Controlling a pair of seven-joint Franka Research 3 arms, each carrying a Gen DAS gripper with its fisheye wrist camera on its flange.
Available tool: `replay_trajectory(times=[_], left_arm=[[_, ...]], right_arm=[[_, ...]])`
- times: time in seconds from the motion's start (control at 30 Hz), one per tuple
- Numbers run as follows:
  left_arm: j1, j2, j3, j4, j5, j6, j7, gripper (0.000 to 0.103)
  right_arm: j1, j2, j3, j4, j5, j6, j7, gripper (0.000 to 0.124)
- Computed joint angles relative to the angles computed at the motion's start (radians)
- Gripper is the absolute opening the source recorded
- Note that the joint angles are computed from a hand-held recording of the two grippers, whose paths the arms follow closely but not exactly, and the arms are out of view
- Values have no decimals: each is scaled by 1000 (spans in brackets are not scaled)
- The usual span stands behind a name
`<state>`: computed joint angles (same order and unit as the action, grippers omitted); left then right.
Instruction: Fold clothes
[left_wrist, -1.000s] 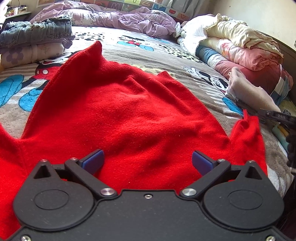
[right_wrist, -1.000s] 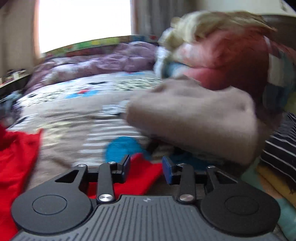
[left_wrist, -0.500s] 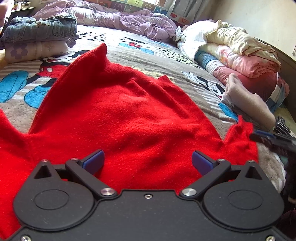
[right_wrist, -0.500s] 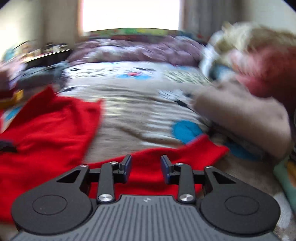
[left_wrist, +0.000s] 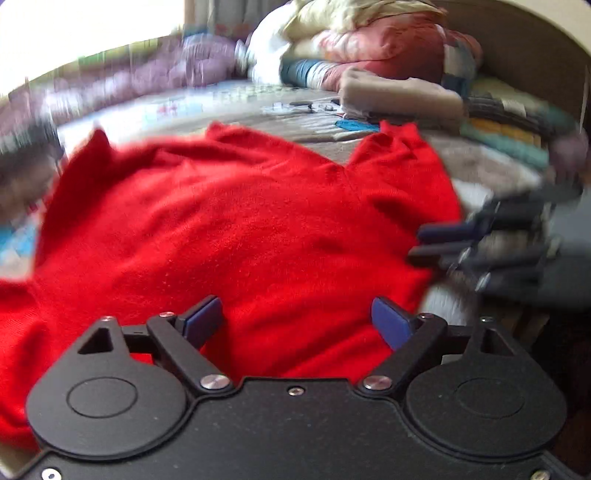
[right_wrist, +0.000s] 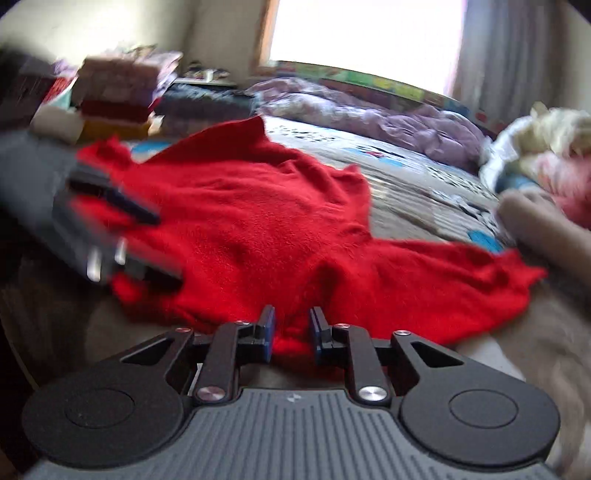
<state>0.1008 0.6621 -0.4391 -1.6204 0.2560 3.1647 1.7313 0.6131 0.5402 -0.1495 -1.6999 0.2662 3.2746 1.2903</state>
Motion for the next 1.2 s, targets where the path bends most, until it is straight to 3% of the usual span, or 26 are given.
replay_trajectory(times=[0.03, 0.13, 0.2, 0.23, 0.27, 0.37, 0.43, 0.47, 0.53, 0.6, 0.63, 0.67, 0.77, 0.8, 0.83, 0.93, 1.0, 1.07, 1.13, 1.17, 1.2], left_arm=[[4, -12, 0, -26, -2, 22, -6, 90], [111, -28, -107, -87, 14, 13, 36, 90], [164, -57, -157, -132, -21, 6, 135, 90], [158, -80, -136, -157, -33, 47, 138, 89], [129, -104, -81, -177, -12, 105, 71, 89], [-7, -140, 122, -185, -72, 212, -89, 89], [-135, -151, 284, -179, -151, 197, -136, 88], [-167, -148, 329, -172, -149, 162, -157, 89], [-192, -137, 373, -154, -130, 79, -178, 91], [-190, -141, 375, -152, -98, 70, -191, 91], [-183, -150, 369, -155, -84, 67, -198, 91], [-203, -160, 399, -166, -74, 87, -220, 91], [-294, -166, 516, -186, -99, 159, -285, 91], [-281, -161, 508, -175, -68, 124, -317, 91], [-242, -154, 466, -157, -53, 63, -320, 91], [-148, -153, 361, -128, -22, -4, -310, 92], [-63, -151, 268, -117, -37, -4, -307, 92], [-16, -146, 222, -109, -55, 4, -323, 92], [-44, -145, 270, -99, -58, 29, -374, 92], [-71, -144, 312, -94, -58, 43, -409, 92], [-129, -151, 388, -100, -61, 61, -462, 92]], right_arm=[[37, -10, -36, -20, 11, 10, 13, 22], [173, -3, -186, -28, 23, 7, 22, 22], [168, 0, -168, -29, 20, 54, 7, 22], [156, 1, -146, -29, 24, 82, -9, 22], [134, 0, -110, -32, 15, 115, -30, 22], [73, 5, -14, -25, -27, 186, -89, 22], [65, 20, 8, -4, -26, 182, -121, 25], [65, 28, 13, 9, -15, 162, -134, 30], [71, 27, 13, 22, 42, 53, -173, 36], [7, 0, 86, -5, 32, 38, -148, 36], [18, -18, 71, -12, 35, 7, -146, 37], [37, -34, 50, -26, 30, 2, -141, 37], [20, -49, 79, -75, 32, 97, -143, 38], [38, -39, 62, -71, 49, 120, -149, 41], [41, -32, 61, -63, 74, 125, -171, 48], [-88, -27, 186, -7, 46, -62, -154, 50], [-124, -37, 225, -17, 34, -55, -147, 50], [-231, -39, 352, -29, 33, -7, -168, 48], [-355, -30, 500, -39, 16, 51, -180, 48], [-392, -24, 541, -40, 2, 68, -172, 48], [-401, -19, 550, -36, -6, 80, -157, 48]])
